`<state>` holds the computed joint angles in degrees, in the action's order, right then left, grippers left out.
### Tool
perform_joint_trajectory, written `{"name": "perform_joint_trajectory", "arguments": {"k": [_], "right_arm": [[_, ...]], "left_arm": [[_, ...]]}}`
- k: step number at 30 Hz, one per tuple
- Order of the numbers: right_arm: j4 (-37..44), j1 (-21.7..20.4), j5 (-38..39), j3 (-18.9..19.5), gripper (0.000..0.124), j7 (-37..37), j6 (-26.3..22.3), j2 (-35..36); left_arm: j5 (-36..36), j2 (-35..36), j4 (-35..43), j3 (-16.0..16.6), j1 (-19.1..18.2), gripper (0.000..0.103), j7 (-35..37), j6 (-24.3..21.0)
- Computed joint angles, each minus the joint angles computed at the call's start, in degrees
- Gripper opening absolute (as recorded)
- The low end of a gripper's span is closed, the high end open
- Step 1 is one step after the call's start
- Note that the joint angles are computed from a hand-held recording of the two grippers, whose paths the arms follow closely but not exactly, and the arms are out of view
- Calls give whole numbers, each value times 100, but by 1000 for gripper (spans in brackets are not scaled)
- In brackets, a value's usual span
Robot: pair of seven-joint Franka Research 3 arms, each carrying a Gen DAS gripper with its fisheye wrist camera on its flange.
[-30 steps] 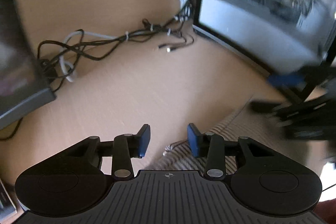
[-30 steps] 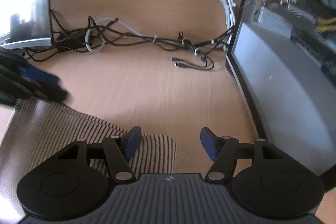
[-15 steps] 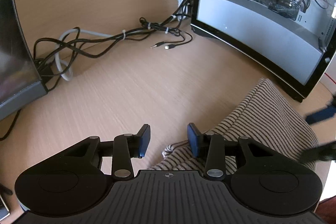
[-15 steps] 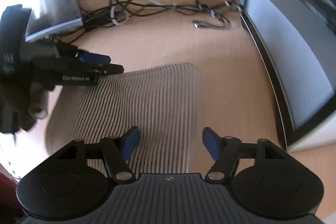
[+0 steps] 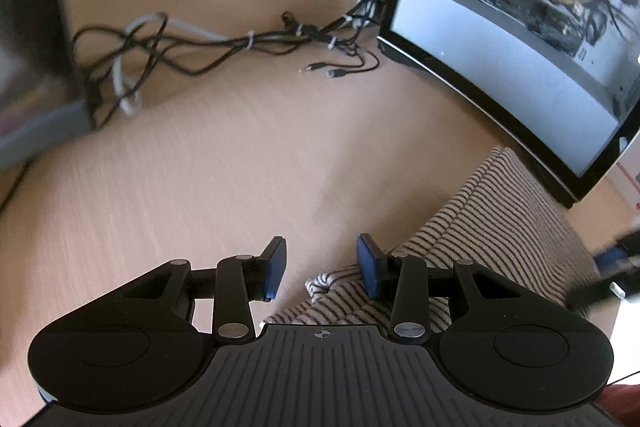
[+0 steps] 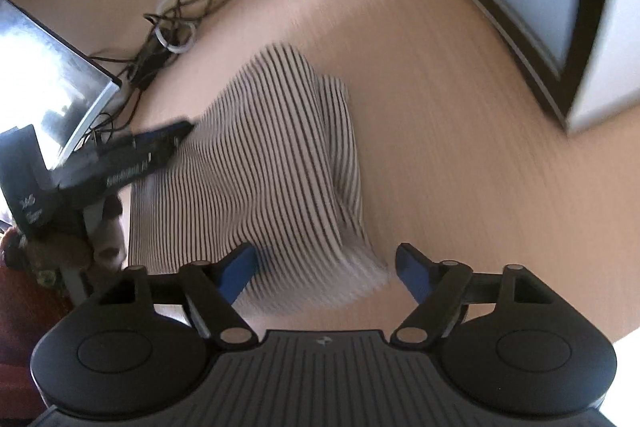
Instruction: Fold clothes
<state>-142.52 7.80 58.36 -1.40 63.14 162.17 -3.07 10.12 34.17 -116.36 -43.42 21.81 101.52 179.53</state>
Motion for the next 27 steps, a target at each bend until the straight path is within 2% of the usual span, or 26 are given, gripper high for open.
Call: {"name": "perform_joint_trajectory", "arguments": {"k": [2, 5, 9, 12, 14, 17, 20, 21, 22, 24, 27], "right_arm": [[279, 38, -10, 45, 69, -263, 279, 283], [744, 89, -286, 206, 69, -497, 684, 785], [822, 115, -858, 394, 68, -567, 1131, 802], [565, 31, -829, 342, 73, -451, 962, 452], [398, -4, -976, 231, 82, -88, 735, 252], [235, -87, -620, 42, 82, 120, 108, 105], [152, -55, -13, 8, 79, -82, -260, 118], [186, -14, 243, 36, 75, -333, -251, 159], [260, 28, 534, 68, 63, -730, -225, 205], [445, 124, 381, 188, 63, -934, 171, 383], [825, 249, -115, 346, 61, -1197, 989, 833]], "left_arm": [[-46, -89, -156, -66, 154, 42, -36, 2], [-90, -394, -407, 128, 122, 42, -201, 26], [-285, -509, -711, -243, 648, 49, -228, -45], [-338, -550, -922, -504, 953, 50, -247, 77], [-331, -370, -1049, -1052, 1529, 50, -230, 85], [-211, 211, -1270, -2048, 2620, 50, -205, -88], [-33, 539, -1622, -2546, 3244, 49, -300, -74], [20, 601, -1740, -2647, 3385, 46, -366, -28], [69, 669, -1843, -2737, 3512, 44, -440, 14], [118, 891, -1926, -2867, 3654, 42, -636, 13], [220, 1217, -1841, -2902, 3508, 41, -889, -17]]}}
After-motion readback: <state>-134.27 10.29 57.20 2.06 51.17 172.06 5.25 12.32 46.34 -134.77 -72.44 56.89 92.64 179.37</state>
